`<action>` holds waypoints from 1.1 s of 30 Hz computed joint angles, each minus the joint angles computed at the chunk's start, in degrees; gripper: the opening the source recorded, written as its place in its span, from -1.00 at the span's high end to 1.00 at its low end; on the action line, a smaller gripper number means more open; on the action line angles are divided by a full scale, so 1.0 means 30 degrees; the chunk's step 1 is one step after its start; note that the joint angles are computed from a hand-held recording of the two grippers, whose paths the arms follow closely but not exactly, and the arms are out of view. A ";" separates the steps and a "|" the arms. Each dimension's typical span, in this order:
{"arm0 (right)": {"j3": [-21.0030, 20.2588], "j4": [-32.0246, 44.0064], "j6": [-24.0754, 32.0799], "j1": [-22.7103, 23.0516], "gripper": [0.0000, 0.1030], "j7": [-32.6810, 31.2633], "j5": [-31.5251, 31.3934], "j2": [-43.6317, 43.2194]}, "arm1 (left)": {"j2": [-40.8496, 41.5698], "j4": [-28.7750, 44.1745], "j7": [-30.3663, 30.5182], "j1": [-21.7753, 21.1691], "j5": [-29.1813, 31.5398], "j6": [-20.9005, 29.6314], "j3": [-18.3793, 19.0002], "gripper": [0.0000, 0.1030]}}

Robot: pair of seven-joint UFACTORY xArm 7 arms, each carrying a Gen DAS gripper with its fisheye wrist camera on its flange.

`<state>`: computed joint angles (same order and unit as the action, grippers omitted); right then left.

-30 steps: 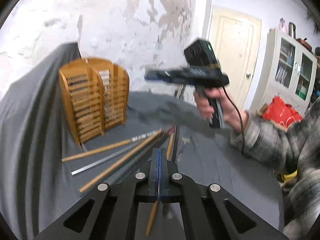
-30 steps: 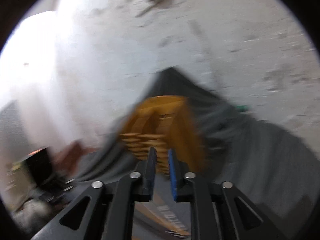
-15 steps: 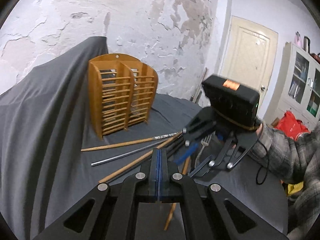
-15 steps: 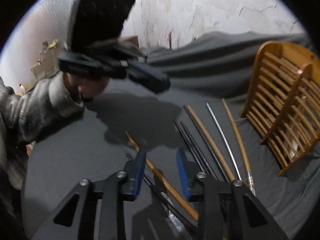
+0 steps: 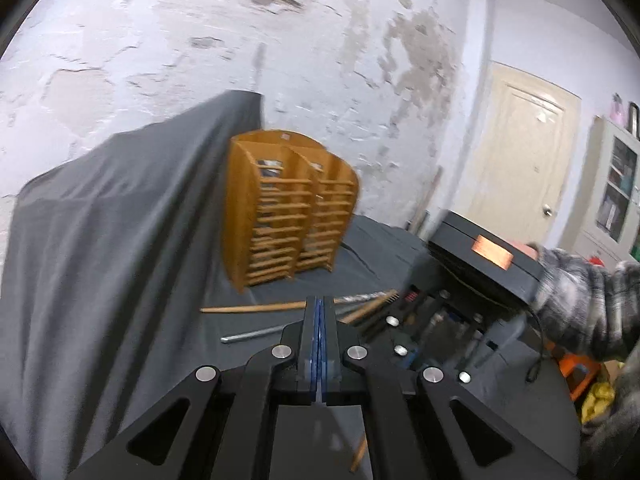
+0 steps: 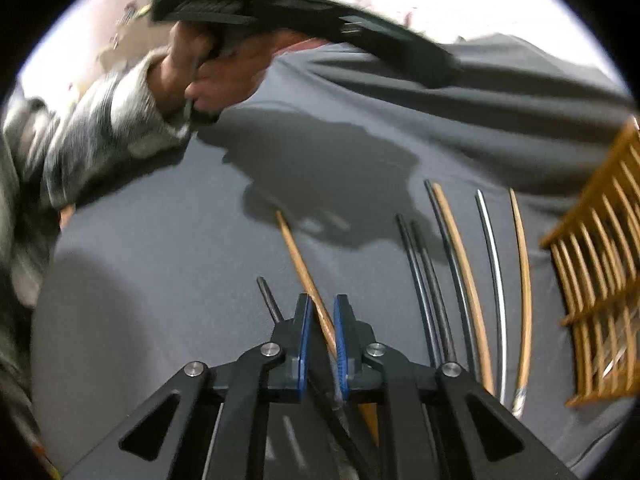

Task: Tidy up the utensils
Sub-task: 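Grasp a wooden chopstick from the row with the right gripper, then carry the wooden chopstick upright into the rack and open the right gripper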

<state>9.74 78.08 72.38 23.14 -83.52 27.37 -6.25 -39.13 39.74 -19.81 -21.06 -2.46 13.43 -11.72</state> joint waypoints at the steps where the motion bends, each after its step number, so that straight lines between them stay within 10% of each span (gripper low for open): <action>1: -0.0027 -0.0262 -0.0192 -0.0006 0.79 -0.0279 0.0090 -0.0232 | -0.0197 -0.0091 -0.0340 0.0475 0.0116 -0.0038 -0.0263 0.99; 11: -0.2547 -0.0142 0.0295 -0.1853 0.86 -0.0503 1.0148 -0.1058 | -0.1075 -0.0413 -0.2142 0.2292 0.1016 0.0153 -0.0918 0.98; 26: -0.2973 -0.0670 -0.6339 -0.2263 0.86 0.2158 1.7971 -0.1786 | 0.0843 0.0707 -0.1606 0.1155 0.1328 -0.0122 -0.0824 0.97; 33: -0.1881 0.0669 -1.2513 -0.1457 0.86 -0.0351 2.2309 -0.1847 | 0.1607 0.1081 -0.1713 0.1196 0.1543 0.0449 -0.1174 0.96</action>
